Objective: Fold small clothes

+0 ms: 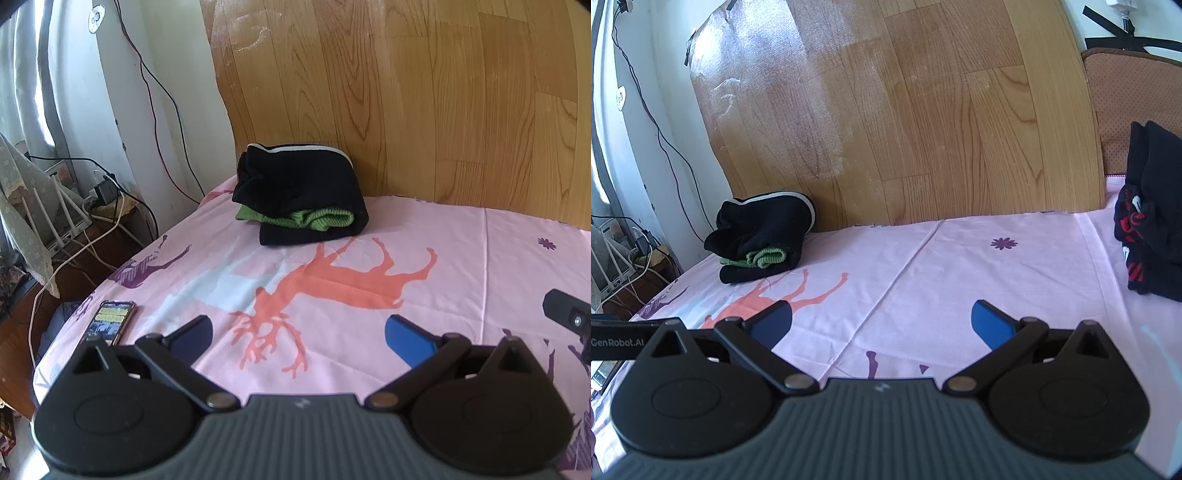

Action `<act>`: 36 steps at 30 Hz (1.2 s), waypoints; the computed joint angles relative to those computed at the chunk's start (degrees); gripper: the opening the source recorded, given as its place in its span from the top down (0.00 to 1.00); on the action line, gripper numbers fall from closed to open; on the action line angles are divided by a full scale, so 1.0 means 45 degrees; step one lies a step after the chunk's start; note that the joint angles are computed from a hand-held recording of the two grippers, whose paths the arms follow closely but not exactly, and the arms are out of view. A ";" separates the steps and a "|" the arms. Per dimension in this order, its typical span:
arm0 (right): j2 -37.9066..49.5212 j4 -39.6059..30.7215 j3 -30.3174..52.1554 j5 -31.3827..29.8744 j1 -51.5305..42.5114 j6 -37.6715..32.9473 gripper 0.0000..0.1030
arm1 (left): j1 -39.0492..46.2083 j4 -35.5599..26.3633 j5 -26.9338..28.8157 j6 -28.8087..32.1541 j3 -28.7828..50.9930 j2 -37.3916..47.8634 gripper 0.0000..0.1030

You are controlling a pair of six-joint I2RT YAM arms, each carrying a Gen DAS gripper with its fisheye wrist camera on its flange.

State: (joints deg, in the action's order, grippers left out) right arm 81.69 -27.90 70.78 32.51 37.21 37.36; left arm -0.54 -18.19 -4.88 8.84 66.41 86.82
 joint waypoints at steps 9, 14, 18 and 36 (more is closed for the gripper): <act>-0.0006 -0.0001 -0.0013 0.0019 0.0012 0.0009 0.00 | -0.0003 -0.0066 -0.0010 0.0009 0.0017 -0.0002 0.00; -0.0014 0.0009 -0.0024 0.0002 0.0003 -0.0009 0.00 | 0.0049 -0.0020 0.0001 -0.0015 0.0007 0.0046 0.00; -0.0012 0.0008 -0.0024 0.0014 0.0010 0.0002 0.00 | 0.0063 -0.0073 -0.0005 -0.0047 0.0021 0.0056 0.00; 0.0012 -0.0022 0.0016 0.0017 0.0011 0.0007 0.00 | 0.0298 -0.1029 0.0631 -0.0305 0.0667 0.0530 0.00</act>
State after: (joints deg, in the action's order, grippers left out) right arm 81.74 -28.00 70.85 32.58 37.26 37.39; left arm 0.80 -22.82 -2.04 7.47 69.41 89.20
